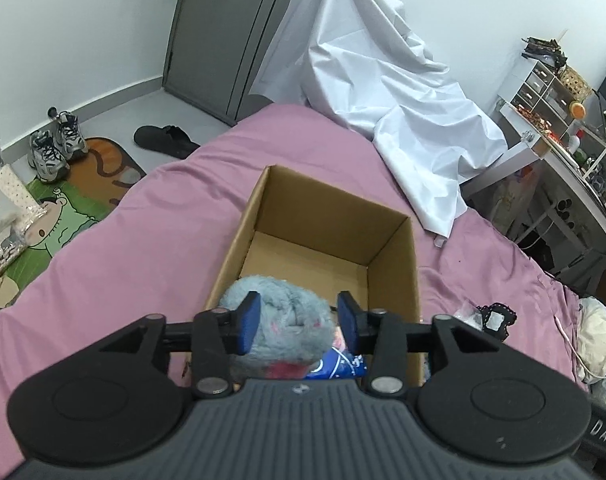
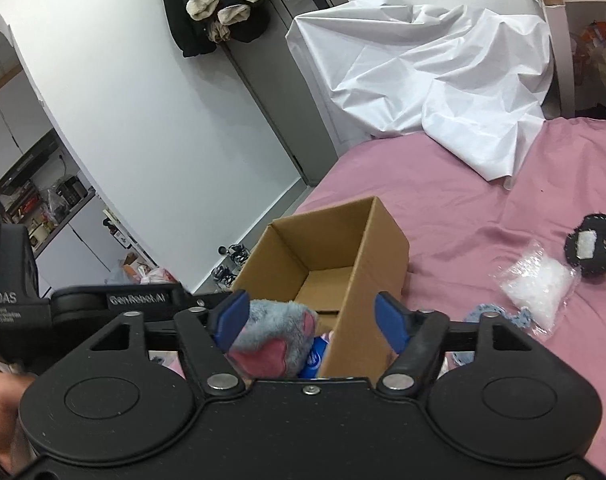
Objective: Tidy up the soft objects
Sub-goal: 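Open the left tool to drop the grey plush toy into the box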
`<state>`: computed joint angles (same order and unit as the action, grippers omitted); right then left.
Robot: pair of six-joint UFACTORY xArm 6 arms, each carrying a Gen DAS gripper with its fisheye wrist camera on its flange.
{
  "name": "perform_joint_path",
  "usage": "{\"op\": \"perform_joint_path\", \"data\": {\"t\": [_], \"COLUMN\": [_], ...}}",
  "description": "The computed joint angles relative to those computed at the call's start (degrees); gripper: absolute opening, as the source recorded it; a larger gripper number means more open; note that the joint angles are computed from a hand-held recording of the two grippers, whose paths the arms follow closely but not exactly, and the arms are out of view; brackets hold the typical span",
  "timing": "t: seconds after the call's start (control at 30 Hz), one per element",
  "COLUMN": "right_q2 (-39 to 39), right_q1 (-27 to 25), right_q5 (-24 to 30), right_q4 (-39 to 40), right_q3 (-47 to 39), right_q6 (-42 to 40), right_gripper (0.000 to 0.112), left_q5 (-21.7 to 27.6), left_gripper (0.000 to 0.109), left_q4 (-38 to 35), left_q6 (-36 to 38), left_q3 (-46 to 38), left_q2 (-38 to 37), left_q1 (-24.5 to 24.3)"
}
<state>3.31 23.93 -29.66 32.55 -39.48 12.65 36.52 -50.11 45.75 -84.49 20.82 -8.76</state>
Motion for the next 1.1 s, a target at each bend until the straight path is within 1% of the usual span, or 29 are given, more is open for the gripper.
{"op": "perform_joint_path", "data": {"t": [0.07, 0.1, 0.17, 0.23, 0.27, 0.33, 0.43, 0.6, 0.87, 1.1], "right_q2": [-0.9, -1.2, -2.1, -3.0, -3.5, -4.3, -5.5, -7.5, -10.3, -11.8], "right_q1": [0.6, 1.1, 1.8, 1.8, 1.9, 2.0, 2.2, 1.9, 1.4, 0.5], "right_q5": [-0.6, -1.1, -2.0, -2.3, -2.5, -3.1, -3.6, -5.3, -7.0, -8.9], "right_q4": [2.0, 4.1, 6.8, 7.9, 8.6, 9.6, 12.2, 14.1, 16.4, 16.2], "right_q3": [1.0, 1.2, 2.1, 3.0, 3.4, 4.4, 5.8, 9.1, 13.7, 17.2], "right_q6": [-1.7, -3.5, -5.9, -6.7, -7.0, -7.4, -8.8, -9.2, -9.5, -8.2], "right_gripper": [0.082, 0.084, 0.089, 0.092, 0.094, 0.095, 0.103, 0.103, 0.103, 0.103], "left_q5": [-1.0, -1.6, -3.2, -4.8, -5.7, -6.2, -6.3, -6.7, -6.5, -7.0], "left_gripper": [0.056, 0.059, 0.070, 0.077, 0.078, 0.080, 0.085, 0.087, 0.088, 0.088], "left_q4": [-0.6, -0.8, -1.7, -2.2, -2.5, -2.8, -2.7, -4.0, -5.4, -6.4], "left_q6": [0.6, 0.9, 2.3, 3.3, 3.8, 4.8, 5.2, 7.3, 7.9, 8.7], "left_q3": [1.4, 2.0, 3.8, 5.3, 6.1, 7.0, 7.9, 10.0, 12.2, 13.9], "left_q2": [-1.3, -1.8, -3.3, -4.6, -5.3, -6.3, -7.4, -9.3, -11.2, -12.3], "left_q1": [-0.3, -0.6, -1.3, -2.1, -2.6, -3.3, -4.3, -6.1, -9.0, -11.7]}}
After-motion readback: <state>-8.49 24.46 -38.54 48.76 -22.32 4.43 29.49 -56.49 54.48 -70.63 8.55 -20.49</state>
